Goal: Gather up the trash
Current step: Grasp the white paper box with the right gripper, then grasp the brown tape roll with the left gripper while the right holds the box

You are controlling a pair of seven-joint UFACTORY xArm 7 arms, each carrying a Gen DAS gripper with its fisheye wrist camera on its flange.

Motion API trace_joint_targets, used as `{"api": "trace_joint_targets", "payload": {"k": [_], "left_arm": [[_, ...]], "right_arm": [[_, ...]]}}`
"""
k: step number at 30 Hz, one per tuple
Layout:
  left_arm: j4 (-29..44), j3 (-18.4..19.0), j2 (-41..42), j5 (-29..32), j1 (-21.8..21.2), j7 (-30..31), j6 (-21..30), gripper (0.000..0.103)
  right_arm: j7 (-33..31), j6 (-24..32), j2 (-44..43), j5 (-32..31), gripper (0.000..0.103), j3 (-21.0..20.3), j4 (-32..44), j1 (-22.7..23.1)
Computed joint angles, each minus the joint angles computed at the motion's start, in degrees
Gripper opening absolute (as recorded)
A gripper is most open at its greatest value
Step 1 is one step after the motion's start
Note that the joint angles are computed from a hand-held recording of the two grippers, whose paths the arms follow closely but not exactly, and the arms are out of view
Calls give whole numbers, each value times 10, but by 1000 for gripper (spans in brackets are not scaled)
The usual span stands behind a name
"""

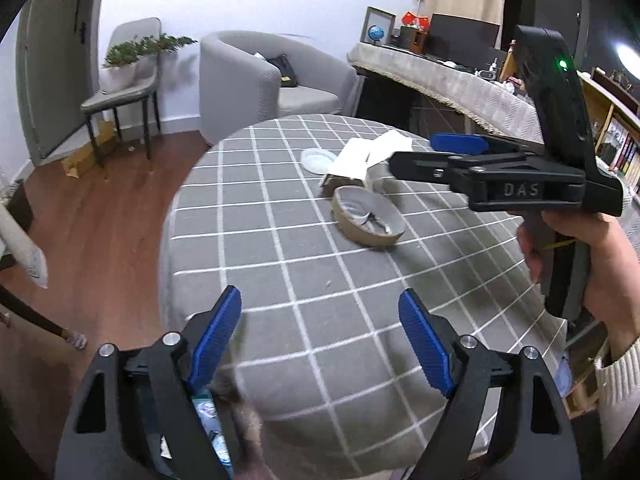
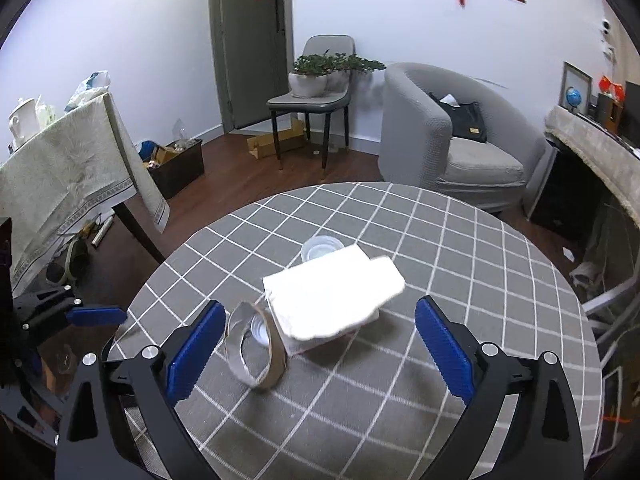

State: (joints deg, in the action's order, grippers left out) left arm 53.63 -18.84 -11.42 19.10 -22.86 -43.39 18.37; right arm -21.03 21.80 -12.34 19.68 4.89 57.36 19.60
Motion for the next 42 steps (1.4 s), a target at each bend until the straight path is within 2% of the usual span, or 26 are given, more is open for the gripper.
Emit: {"api": "trace_joint_targets", "payload": {"k": [6, 11, 16, 23, 30, 31, 33, 38, 42], "left_arm": [[29, 19, 43, -55, -23, 46, -30, 84], [52, 23, 67, -45, -31, 62, -28, 84], [62, 33, 81, -62, -38, 76, -33, 84], [70, 38, 92, -71, -42, 82, -37, 84], [82, 40, 100, -67, -46, 73, -30, 83], [84, 41, 102, -68, -47, 73, -29, 83], [89, 41, 106, -67, -48, 71, -27, 82], [105, 44, 118, -52, -52, 49, -26, 79], [133, 48, 138, -37, -60, 31, -2, 76]], "right_arm": [[-37, 39, 45, 26, 97, -6, 54, -1], [-51, 58, 74, 31, 97, 4, 83, -16], [-49, 68, 88, 25, 97, 11, 97, -31], [-80, 75, 98, 67, 97, 11, 110, -41], [-72, 74, 109, 52, 97, 21, 115, -42], [-69, 75, 111, 53, 95, 21, 117, -42], [-67, 83, 116, 55, 78, 21, 122, -43], [-62, 73, 111, 57, 77, 21, 114, -47], [-69, 55, 99, 87, 77, 15, 105, -50]]}}
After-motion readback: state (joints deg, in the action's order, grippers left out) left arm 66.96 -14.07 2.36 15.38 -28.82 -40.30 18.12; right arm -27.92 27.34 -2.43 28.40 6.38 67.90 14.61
